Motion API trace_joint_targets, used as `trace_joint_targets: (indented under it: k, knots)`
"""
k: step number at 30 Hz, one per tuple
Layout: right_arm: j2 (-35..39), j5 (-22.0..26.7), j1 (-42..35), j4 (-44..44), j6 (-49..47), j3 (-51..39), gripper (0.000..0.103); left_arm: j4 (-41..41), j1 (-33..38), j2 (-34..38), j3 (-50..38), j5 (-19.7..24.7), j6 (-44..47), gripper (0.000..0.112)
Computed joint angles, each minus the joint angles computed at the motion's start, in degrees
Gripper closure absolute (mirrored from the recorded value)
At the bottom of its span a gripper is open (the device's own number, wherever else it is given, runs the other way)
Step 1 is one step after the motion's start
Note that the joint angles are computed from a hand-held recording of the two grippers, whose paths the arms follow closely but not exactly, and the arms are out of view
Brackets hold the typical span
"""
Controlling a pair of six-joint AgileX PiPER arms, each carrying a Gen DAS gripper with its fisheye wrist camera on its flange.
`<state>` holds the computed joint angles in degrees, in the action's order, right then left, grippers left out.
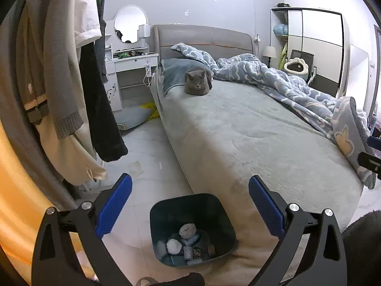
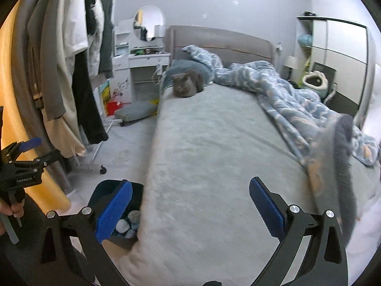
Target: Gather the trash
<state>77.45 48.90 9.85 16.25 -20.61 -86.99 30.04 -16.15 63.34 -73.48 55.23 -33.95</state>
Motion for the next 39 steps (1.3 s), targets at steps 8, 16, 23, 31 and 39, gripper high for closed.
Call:
trace_joint_targets:
  k: [8,16,23,31,39]
  knots:
    - [-4.8,2.8,-10.3,8.6,-9.9,5.6,0.003,6.3,-8.2,-1.7,2.5,5.5,-8.5,0.013]
    - [-5.3,6.7,-17.6,18.6,-17.3,7.0,0.003,6.8,-10.0,-2.6,6.1,5.1,-10.6,0.013]
    - [-7.2,5.8,-17.1,19.9,-20.4,8.7,0.003,5.5,-9.5,-3.1,6.9,3.8,-10.1,0.013]
    - [-6.9,6.0,-15.2,17.6,-20.0,8.1,0.003,4.7,-8.9,-3.1,7.1,3.1,-9.6,0.012]
    - [-6.9,6.1,-15.0,17.2,-19.7,8.1,0.003,4.8,-9.2,-3.0,7.2,3.1,-10.0,0.012]
